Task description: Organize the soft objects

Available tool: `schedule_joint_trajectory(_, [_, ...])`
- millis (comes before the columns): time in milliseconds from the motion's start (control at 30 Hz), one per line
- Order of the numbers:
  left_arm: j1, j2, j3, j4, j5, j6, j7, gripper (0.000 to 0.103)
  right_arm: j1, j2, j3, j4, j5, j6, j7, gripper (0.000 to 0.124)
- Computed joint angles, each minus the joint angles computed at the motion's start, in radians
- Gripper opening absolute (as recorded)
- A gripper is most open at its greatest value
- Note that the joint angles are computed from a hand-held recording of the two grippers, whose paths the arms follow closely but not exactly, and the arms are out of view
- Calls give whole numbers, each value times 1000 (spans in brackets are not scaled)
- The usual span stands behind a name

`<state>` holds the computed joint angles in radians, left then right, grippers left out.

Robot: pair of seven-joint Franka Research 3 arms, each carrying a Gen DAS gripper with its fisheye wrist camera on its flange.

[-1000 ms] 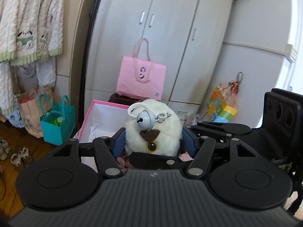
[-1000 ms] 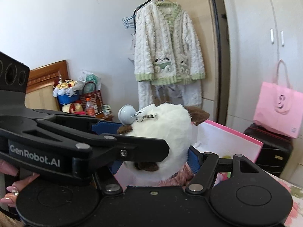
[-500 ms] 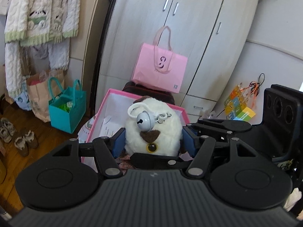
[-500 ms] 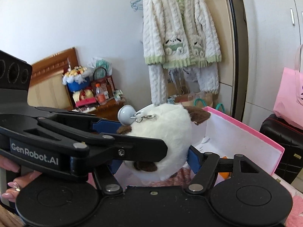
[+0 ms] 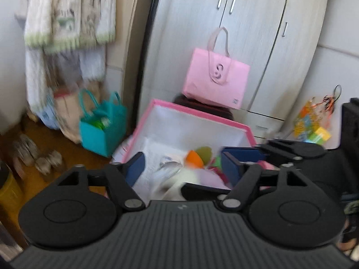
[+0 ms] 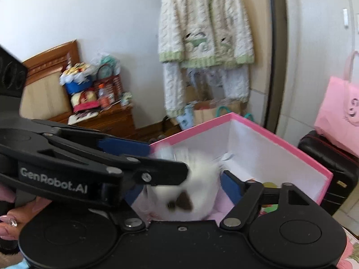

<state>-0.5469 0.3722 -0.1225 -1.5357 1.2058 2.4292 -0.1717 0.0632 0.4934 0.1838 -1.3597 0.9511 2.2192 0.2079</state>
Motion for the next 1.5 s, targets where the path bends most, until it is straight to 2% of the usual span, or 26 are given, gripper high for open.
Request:
schedule_joint_trajectory(167, [-23,-50,-6,-56,62,-40,-48,79,-46,-94,3,-145,125,35,-90,85])
schedule_joint_trajectory(333, [-30,-95,-43,-109,130,-79,-88,82,-63,-220,-41,-321,266,55,-177,85])
schedule_joint_trajectory(533, [-43,-133,-89,-145,181,-106,-89,84,-40,-355,-115,-479,368,101,-261,85])
schedule_joint_trajectory(600, [-52,-140,-101,-151,201,-119,-95,88,-29,-394,-136,-523,399,140,-277,85])
schedule_joint_trajectory(800, [-75,-142,-125,-151,242,-139,-100,91,4,-470,-178,-609,436,255,-275,86])
schedule_joint_trajectory(1033, [-112,-135,-141,-149,262,-182,-96,98,19,-572,-221,-724,530,297,-370,89])
schedule_joint_trajectory(1200, [-123,-135,-149,-164,250,-175,-108,102,30,-628,-244,-792,578,337,-409,90])
schedule_joint_trajectory(1300, [-135,-122,-152,-150,231,-195,-88,103,36,-650,-251,-817,583,363,-410,91])
schedule_joint_trajectory(1367, [-145,-106,-151,-123,208,-222,-54,103,43,-654,-246,-821,576,410,-385,95])
schedule_joint_trajectory(1433, [-151,-83,-149,-78,156,-243,25,103,51,-654,-238,-817,550,464,-338,102])
schedule_joint_trajectory(1500, [-163,-57,-145,-22,91,-287,101,103,56,-652,-225,-812,465,534,-235,103])
